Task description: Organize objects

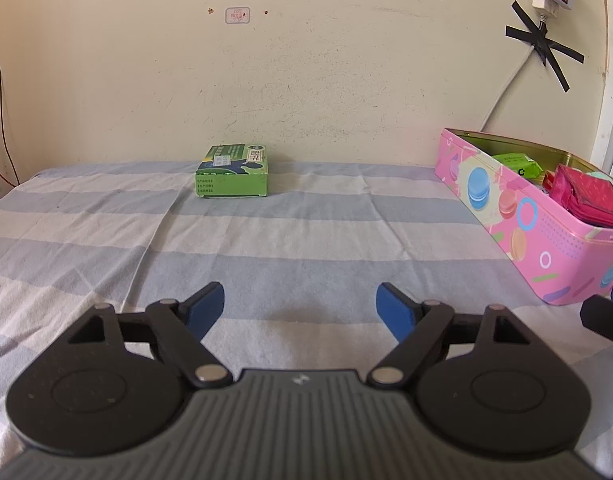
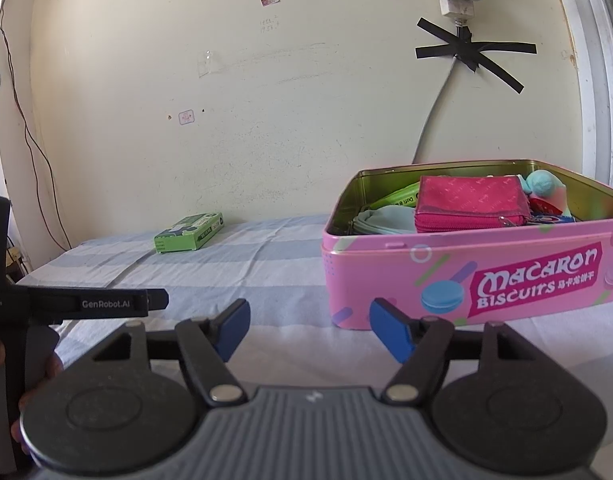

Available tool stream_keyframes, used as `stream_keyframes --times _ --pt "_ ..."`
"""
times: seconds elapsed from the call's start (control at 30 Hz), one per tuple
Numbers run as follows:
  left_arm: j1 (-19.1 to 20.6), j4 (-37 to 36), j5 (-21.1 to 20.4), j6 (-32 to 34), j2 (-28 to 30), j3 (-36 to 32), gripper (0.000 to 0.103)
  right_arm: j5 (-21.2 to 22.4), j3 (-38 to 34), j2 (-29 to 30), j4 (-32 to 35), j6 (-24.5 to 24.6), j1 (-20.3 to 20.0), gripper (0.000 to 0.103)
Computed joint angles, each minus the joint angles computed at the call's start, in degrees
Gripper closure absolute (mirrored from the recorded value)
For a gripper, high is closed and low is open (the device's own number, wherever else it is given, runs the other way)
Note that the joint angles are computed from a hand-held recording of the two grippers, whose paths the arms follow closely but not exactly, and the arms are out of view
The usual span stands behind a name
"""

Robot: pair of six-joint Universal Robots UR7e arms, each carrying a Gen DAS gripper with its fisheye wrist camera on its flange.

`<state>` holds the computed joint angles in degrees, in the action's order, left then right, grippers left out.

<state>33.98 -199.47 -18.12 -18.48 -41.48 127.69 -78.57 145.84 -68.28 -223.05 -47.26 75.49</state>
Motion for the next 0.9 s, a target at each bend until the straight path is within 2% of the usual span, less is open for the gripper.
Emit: stream_keyframes --times 0.9 --pt "0.0 0.3 0.1 -0.2 0.0 -0.1 0.018 0.8 0.1 -0.5 1.1 0.4 -0.4 0.031"
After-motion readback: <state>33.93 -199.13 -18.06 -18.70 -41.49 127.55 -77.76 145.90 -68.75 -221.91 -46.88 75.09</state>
